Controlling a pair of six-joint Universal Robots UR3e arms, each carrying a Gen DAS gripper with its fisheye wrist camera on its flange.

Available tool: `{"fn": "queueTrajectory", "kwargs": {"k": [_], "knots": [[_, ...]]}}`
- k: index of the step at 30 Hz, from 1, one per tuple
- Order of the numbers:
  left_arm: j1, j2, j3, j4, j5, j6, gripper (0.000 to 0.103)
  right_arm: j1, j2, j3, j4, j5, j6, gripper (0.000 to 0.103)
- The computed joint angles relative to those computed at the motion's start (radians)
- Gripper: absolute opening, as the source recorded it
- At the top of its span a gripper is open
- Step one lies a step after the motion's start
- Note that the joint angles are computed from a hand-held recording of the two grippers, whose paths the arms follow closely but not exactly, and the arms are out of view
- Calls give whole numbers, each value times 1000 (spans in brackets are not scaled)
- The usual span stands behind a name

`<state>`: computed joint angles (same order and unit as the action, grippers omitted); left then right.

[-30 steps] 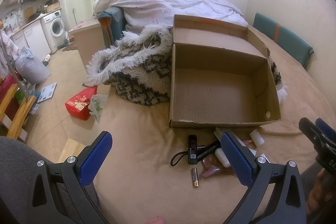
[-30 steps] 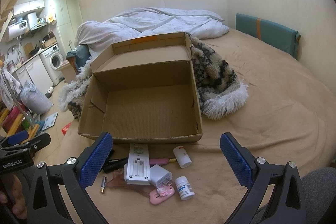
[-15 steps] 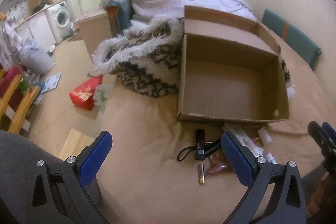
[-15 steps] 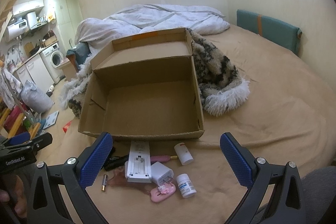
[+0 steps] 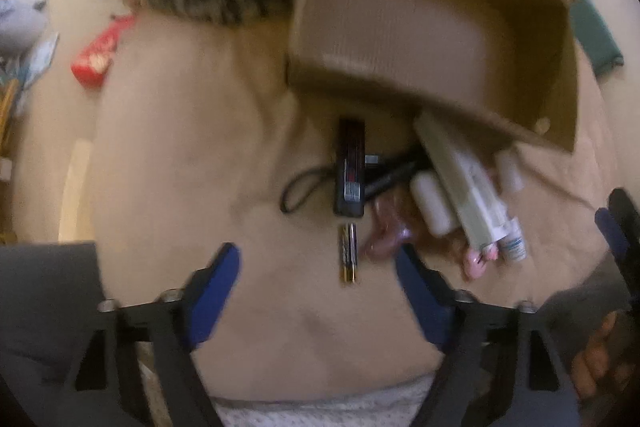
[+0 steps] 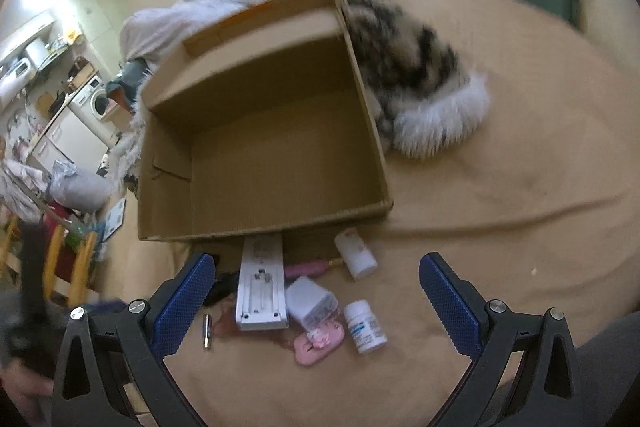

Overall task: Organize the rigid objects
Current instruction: 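Grasp the AA battery with the left gripper while the right grasps the white remote cover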

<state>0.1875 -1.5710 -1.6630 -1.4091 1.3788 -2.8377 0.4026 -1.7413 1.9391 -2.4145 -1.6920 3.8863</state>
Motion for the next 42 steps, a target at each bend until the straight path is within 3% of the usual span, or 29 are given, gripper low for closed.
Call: {"fn": "queueTrajectory", "kwargs": {"k": [4, 7, 11, 12, 17, 18, 20, 23, 25, 32, 33, 34, 35, 42], "knots": [[-28, -68, 10, -2, 0, -23, 59, -70, 22, -3, 8, 111, -52, 103], [-59, -113, 9, 35, 26, -47, 45, -78, 50, -20, -2, 123, -64, 103], [-78, -160, 7, 76, 50, -66, 38, -76, 77, -31, -18, 145, -68, 103], [-83, -164, 2, 92, 63, -68, 31, -75, 84, -37, -15, 147, -73, 103], [-89, -202, 16, 60, 86, -46, 23, -88, 106, -56, 6, 188, -106, 103], [-87, -205, 7, 68, 83, -40, 17, -102, 116, -62, 9, 219, -118, 99], [-50, -205, -2, 50, 53, -23, 9, -140, 149, -80, 23, 317, -154, 74], [-33, -210, -16, 62, 25, -32, 9, -171, 245, -138, 53, 449, -202, 68], [-22, -200, -34, 81, 27, -24, 9, -147, 321, -213, 96, 443, -227, 64], [5, -169, -48, 82, 48, 4, 9, -91, 517, -393, 192, 381, -256, 63], [10, -166, -55, 87, 49, 10, 9, -82, 532, -406, 191, 365, -255, 61], [14, -162, -65, 93, 51, 16, 9, -71, 549, -422, 188, 357, -258, 52], [7, -157, -72, 95, 51, 9, 9, -71, 554, -426, 188, 370, -266, 47], [-56, -181, -19, 79, 43, -68, 9, -60, 521, -385, 157, 372, -267, 46]]}}
